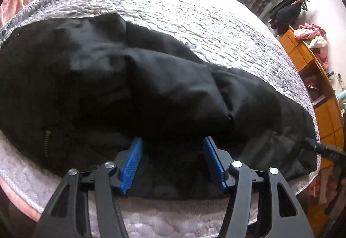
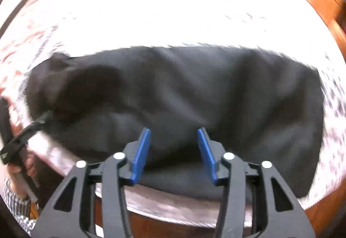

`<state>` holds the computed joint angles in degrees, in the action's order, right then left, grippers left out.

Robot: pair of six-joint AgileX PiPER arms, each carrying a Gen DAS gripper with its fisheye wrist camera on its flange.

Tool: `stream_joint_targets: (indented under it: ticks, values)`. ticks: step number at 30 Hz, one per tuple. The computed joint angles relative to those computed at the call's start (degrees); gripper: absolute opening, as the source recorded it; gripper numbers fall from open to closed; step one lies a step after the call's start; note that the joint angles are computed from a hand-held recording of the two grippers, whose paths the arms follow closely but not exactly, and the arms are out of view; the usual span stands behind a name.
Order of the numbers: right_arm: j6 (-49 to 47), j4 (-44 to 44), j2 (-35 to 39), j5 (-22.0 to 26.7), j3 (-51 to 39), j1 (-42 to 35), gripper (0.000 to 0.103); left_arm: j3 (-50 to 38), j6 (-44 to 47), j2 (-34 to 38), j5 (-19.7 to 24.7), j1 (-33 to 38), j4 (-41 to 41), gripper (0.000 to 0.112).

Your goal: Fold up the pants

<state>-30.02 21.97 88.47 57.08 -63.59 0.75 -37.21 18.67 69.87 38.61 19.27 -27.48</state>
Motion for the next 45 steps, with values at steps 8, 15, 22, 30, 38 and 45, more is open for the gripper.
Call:
stream_joint_targets:
  ticks: [8,15,22,30,38,45]
  values:
    - [-2.83,3.19,11.29,-2.42,-12.74,17.43,0.061,-5.41,0.9,6.05,1.54,4.86,2.25,0.061]
    - [-4.3,-2.72,24.55,2.19,-28.31,26.72,0.08,-8.6,8.61,10.42,7.36,8.15,-1.07,0.064]
    - [-1.35,-7.85,30.22,7.55,-35.79,30.02,0.013,-7.29,11.0,8.09,9.25,12.01,-1.57,0.07]
    - [3.54,-9.44,29.38,1.31,-32.16,29.73,0.013,-2.97,11.31,7.38,1.02,7.98,-0.42,0.073]
    - [5.71,-11.25,29.43,3.23,-36.24,32.05,0.039,-2.98,10.41,2.87,2.31,7.96,2.02,0.074]
    - [5.28,-5.57,38.42,9.21,-51.9,34.5,0.047,-6.32,15.19,4.61,3.58,17.36,-0.63,0.075]
